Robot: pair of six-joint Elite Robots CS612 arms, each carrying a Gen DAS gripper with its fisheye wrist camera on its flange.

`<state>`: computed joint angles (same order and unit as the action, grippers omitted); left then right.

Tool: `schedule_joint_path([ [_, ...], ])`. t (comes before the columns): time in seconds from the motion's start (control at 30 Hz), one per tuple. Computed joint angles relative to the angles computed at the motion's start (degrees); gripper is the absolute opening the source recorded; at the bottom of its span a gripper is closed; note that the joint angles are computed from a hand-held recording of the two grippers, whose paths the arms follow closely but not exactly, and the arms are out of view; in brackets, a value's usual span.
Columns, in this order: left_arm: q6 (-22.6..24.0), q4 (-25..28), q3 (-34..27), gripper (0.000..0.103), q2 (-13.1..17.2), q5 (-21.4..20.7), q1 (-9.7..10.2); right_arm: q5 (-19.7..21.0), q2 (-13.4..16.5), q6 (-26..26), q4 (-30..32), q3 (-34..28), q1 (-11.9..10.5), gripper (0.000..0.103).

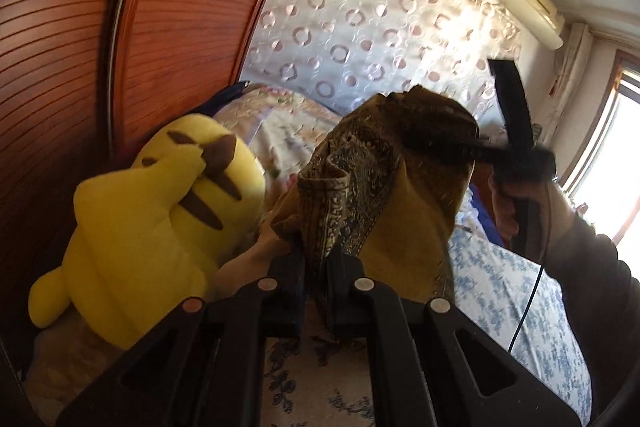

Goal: Fold small clothes

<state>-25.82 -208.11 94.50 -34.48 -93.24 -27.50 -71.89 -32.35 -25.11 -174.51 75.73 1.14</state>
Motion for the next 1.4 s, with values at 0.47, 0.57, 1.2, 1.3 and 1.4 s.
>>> schedule_joint_path([
  [0.47, -0.2, 1.1, 2.2, 0.005, -1.3, 2.4, -0.95, -4.6, -3.0, 7.5, -17.1, 7.4, -1.6, 0.073],
  [0.57, 0.3, 1.6, 2.5, 0.005, -1.7, 3.6, -1.24, -1.4, -3.1, 7.6, -16.9, 8.8, -1.5, 0.07],
  [1.2, 12.4, -1.5, 8.2, 0.035, -6.9, 8.4, -3.54, -3.4, -2.6, 14.7, -15.6, 9.5, -1.3, 0.066],
  [1.3, 14.9, -2.1, 9.2, 0.038, -7.8, 8.7, -4.77, -3.1, -5.2, 14.7, -19.0, 14.3, -1.7, 0.066],
  [1.4, 15.6, -3.4, 10.2, 0.04, -8.7, 8.3, -5.7, -2.3, -8.1, 15.7, -23.4, 19.9, -2.4, 0.066],
])
